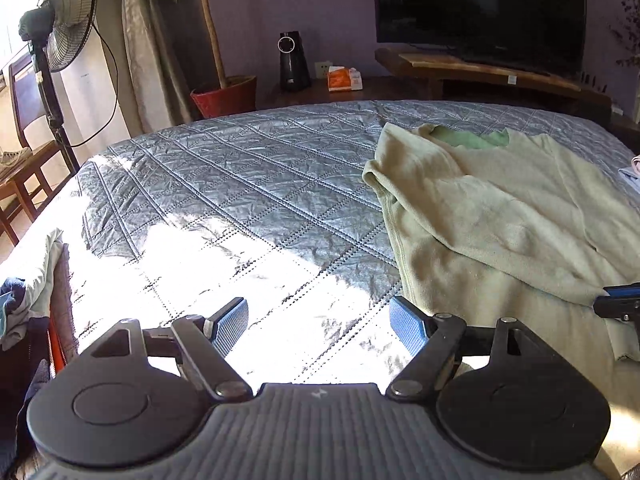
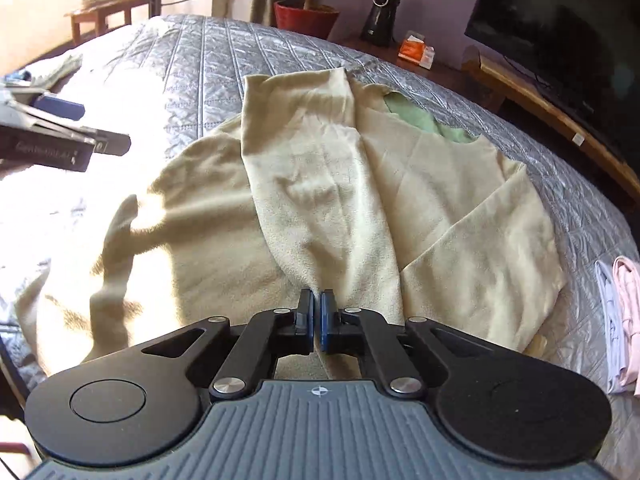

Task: Fold clothes

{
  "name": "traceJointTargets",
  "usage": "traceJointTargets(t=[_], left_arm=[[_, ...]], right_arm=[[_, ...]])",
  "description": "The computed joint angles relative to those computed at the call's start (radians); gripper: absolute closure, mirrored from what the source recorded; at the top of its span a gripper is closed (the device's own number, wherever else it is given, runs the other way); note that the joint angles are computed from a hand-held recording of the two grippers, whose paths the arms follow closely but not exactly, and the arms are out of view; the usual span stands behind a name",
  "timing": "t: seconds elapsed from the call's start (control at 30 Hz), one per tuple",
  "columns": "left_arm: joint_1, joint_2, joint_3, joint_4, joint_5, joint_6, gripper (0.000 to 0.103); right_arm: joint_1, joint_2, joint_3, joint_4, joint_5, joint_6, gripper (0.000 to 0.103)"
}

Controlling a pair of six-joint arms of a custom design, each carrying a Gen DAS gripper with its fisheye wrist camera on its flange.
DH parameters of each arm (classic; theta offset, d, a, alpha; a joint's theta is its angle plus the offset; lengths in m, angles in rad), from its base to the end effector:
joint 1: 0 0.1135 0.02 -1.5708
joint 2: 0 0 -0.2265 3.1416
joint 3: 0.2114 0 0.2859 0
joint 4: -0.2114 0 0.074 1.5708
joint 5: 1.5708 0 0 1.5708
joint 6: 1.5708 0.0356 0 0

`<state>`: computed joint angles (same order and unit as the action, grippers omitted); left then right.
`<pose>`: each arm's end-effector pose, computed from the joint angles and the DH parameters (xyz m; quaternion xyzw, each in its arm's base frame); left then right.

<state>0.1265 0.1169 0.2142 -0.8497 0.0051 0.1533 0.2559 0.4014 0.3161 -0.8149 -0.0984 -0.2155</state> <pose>0.1463 0.0184 0.1519 0.0133 0.9173 0.0532 0.3943 0.1569 0.0447 0.1522 -0.2360 0.9133 0.0531 0.3276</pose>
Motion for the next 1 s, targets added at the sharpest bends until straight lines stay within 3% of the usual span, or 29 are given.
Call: traceJointTargets(t=[0.1,0.13,0.17,0.23,0.3,0.43,0.5,0.63,0.7,0.77,0.8,0.87,1.0], left_arm=[[0.09,-0.004,0.015,-0.061,0.079,0.048,0.029],[0.101,0.019,0.021,-0.055,0.087,0.044,0.029],[0.102,0.033,0.024,-0.049,0.089,0.037,0.03],[0.095,0.043,0.024,-0.041,0.086,0.018,0.03],[0.068,0.027,0.015,-0.039,0.076,0.005,0.03],[0.02,0.016,0.0,-0.025,0.038,-0.007,0.03],[0.041,0.03,0.006,-0.015,0.053,-0.015,0.03],[0.073,0.092,0.019,0.023,0.068,-0.034,0.03],[0.078,0.126,0.025,0.04,0.074,-0.041,0.03],[0.071,0.123,0.02,0.044,0.07,-0.04,0.03],[0.066,0.118,0.017,0.043,0.067,-0.041,0.03],[0.059,0.119,0.015,0.045,0.065,-0.044,0.03],[0.04,0.127,0.015,0.052,0.055,-0.052,0.03]], right_arm=[[-0.252,0.09,0.068,-0.035,-0.371,-0.052,0.098],[-0.287,0.113,0.085,-0.038,-0.406,-0.037,0.097],[-0.272,0.084,0.078,-0.027,-0.286,-0.047,0.077],[-0.201,0.089,0.084,-0.015,-0.055,-0.031,0.066],[-0.255,-0.019,0.051,-0.03,-0.112,-0.004,0.062],[-0.179,-0.168,0.008,-0.083,-0.077,0.016,0.056],[-0.057,-0.247,-0.015,-0.124,-0.013,0.003,0.057],[0.303,-0.275,-0.057,-0.141,0.279,0.016,0.065],[0.376,-0.235,-0.076,-0.094,0.402,0.034,0.067],[0.415,-0.203,-0.1,-0.048,0.496,0.023,0.079],[0.41,-0.186,-0.114,-0.022,0.526,0.002,0.082],[0.377,-0.173,-0.133,0.018,0.533,-0.03,0.097],[0.281,-0.156,-0.128,0.044,0.444,-0.071,0.103]])
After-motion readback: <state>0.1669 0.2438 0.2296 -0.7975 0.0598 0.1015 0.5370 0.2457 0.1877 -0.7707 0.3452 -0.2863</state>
